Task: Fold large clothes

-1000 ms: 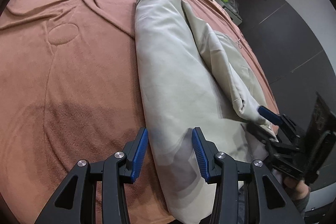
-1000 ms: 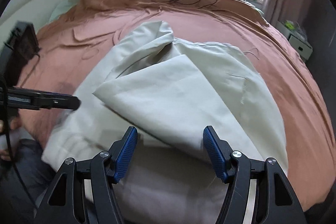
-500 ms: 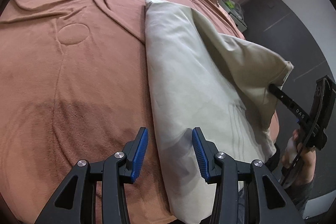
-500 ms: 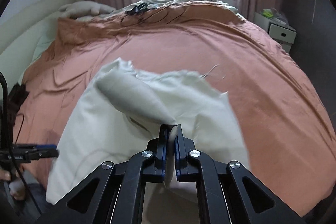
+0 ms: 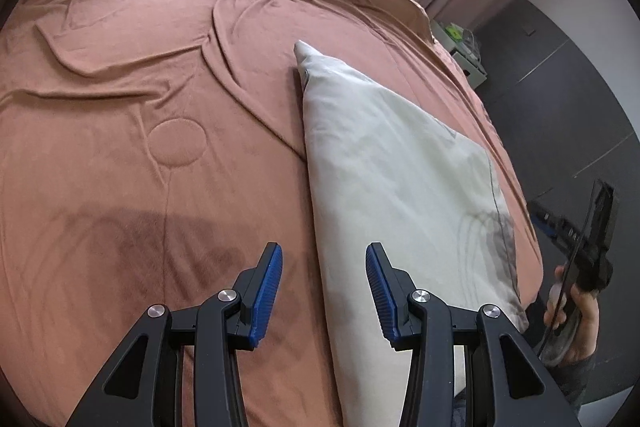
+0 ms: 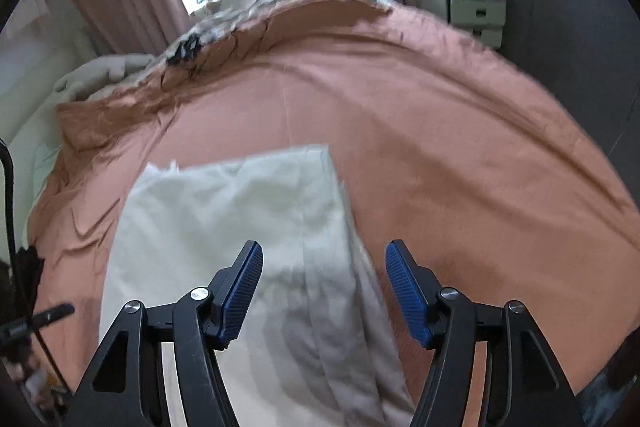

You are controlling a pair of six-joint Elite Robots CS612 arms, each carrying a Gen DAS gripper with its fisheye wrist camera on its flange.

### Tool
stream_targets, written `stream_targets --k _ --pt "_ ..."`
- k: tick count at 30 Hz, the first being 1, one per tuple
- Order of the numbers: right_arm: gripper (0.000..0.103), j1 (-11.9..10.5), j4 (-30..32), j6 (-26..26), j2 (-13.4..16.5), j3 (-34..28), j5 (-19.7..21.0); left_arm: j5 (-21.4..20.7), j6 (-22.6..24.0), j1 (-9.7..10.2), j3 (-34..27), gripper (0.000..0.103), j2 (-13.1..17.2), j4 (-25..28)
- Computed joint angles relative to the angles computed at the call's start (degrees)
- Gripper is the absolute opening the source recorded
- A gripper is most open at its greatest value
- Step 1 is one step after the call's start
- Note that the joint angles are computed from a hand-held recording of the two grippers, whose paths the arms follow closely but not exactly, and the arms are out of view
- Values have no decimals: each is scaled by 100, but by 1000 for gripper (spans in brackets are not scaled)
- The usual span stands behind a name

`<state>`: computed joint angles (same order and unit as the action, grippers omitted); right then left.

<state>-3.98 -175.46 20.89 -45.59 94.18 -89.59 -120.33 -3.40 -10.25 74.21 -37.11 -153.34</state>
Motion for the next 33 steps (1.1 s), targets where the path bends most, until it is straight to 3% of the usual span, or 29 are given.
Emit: stream_targets --k 4,8,13,17,20,25,33 --pt "64 -32 456 -42 154 -161 280 -64 91 -61 -384 46 212 511" --pt "64 -46 864 -32 318 -430 250 -12 34 -168 -776 46 435 1059" --pt "63 -122 1258 -182 463 -789 415 34 -148 -233 -1122 50 633 1165" --pt "53 -197 1448 -180 592 -1069 613 111 -139 -263 -1388 51 759 1275" --pt "53 -251 1592 -174 718 -1304 736 112 -104 -260 -1700 51 916 1464" --pt "47 -396 1603 -4 909 -1510 1194 174 -115 -289 -2122 51 1125 1676" --pt "50 -561 1483 34 956 -1435 1874 196 8 -313 -2510 52 1292 2004"
